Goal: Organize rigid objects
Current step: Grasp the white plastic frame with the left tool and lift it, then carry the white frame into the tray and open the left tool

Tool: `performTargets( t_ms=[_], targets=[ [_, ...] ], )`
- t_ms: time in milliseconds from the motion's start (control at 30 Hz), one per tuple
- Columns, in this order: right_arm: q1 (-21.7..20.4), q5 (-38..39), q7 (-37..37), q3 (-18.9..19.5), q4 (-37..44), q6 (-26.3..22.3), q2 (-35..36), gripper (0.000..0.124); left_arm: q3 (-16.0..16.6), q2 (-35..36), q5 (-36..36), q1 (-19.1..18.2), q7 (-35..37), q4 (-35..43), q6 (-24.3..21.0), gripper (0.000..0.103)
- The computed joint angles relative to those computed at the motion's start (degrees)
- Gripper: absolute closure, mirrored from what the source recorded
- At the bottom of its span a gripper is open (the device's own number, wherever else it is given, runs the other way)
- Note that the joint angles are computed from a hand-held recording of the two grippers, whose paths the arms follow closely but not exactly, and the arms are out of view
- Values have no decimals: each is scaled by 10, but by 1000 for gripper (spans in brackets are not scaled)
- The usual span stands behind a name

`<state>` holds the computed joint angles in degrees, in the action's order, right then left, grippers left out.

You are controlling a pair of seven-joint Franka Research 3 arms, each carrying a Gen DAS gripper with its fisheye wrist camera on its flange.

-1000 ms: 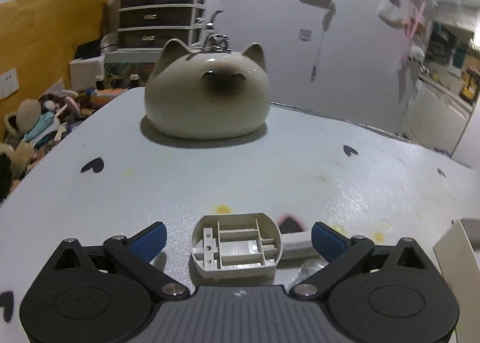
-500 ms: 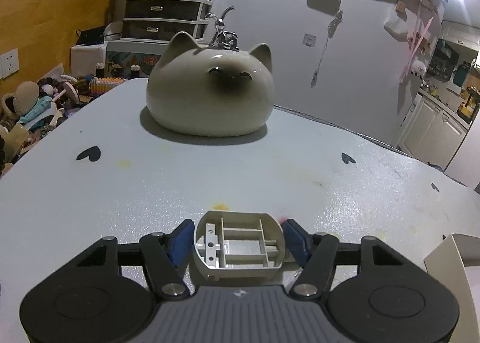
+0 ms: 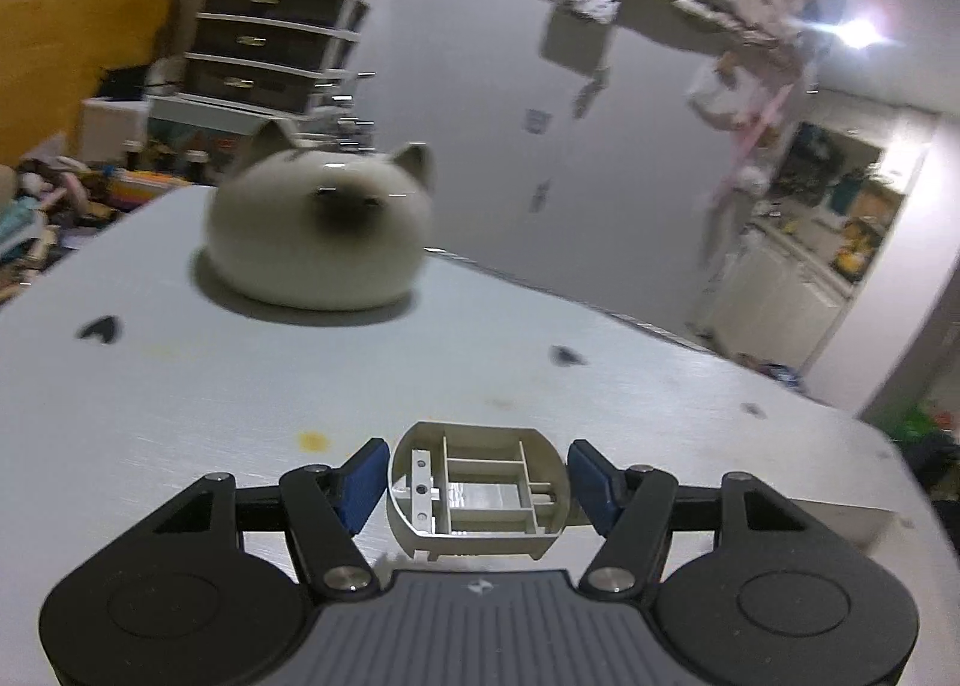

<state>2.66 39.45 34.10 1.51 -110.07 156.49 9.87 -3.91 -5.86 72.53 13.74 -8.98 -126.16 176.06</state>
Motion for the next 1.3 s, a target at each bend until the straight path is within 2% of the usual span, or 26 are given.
performTargets(
  t_ms=[167, 300, 367, 433, 500, 533, 633, 733, 933, 1100, 1200, 1300],
  targets=[
    [0, 2, 0, 1, -1, 1, -1, 114, -15, 12, 33, -15, -17, 24, 51, 37],
    [0, 3, 1, 0, -1, 0, -1, 115, -23, 33, -2, -47, 44, 46, 69, 37],
    [1, 0, 3, 0, -1, 1, -1, 115, -25, 44, -74, -69, 127, 47, 76, 37],
    [1, -1, 3, 0, -1, -1, -1, 115, -31, 57, -220, -94, 279, 42, 80, 37],
    [0, -1, 3, 0, 1, -2, 0, 115, -46, 72, -340, -113, 408, 49, 68, 37],
    [0, -2, 3, 0, 2, -4, 1, 115, -50, 79, -364, -122, 441, 58, 60, 37],
    [-1, -8, 5, -2, 7, -12, 3, 115, -48, 110, -362, -159, 478, 102, 20, 37],
    [0, -12, 6, -1, 9, -13, 5, 115, -54, 145, -395, -183, 534, 144, -4, 37],
    [-4, -4, -2, 0, 13, -18, 7, 115, -87, 216, -492, -205, 668, 233, -58, 37],
    [1, -31, 17, -4, 18, -20, 9, 115, -84, 262, -514, -237, 749, 298, -105, 37],
    [1, -37, 23, -4, 15, -22, 6, 115, -56, 281, -480, -273, 760, 325, -137, 37],
    [3, -48, 23, -5, 4, -17, -4, 113, -63, 295, -486, -273, 794, 341, -155, 37]
  ],
)
